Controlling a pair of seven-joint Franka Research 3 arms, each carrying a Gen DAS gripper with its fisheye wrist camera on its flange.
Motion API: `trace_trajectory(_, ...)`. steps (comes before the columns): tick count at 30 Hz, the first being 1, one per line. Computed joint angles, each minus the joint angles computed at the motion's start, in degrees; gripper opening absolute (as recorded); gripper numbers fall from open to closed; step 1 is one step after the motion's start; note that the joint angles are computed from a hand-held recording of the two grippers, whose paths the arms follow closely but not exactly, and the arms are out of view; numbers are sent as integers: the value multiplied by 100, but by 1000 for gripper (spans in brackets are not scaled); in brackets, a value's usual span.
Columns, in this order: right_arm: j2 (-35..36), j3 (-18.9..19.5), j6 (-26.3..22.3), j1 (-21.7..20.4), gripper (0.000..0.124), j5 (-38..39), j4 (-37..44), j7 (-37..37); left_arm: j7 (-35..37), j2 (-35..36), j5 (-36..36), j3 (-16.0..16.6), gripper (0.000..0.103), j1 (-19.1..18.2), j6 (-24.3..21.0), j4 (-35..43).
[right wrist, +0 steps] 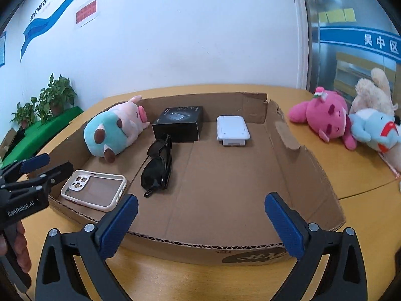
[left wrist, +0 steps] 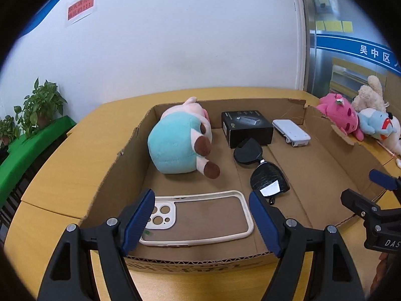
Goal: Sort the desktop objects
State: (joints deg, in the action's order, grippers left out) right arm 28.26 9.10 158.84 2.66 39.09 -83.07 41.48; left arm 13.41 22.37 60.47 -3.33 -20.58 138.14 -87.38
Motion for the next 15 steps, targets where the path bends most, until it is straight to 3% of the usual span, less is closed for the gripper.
trace_trajectory(3,-60,381,411,-224,103,514,-229,-699,-69,86,-133,-1,78,59,93,-37)
trace_trajectory(9,-124,1005,924,-625,103,1858,-440,-2237,-1072,52,857,231,84,-210,70,-215)
trace_trajectory(15,-183,673,810,-369,103,2068,-440,-2311,-1576,-13,1469,148,84,-158,59,-354)
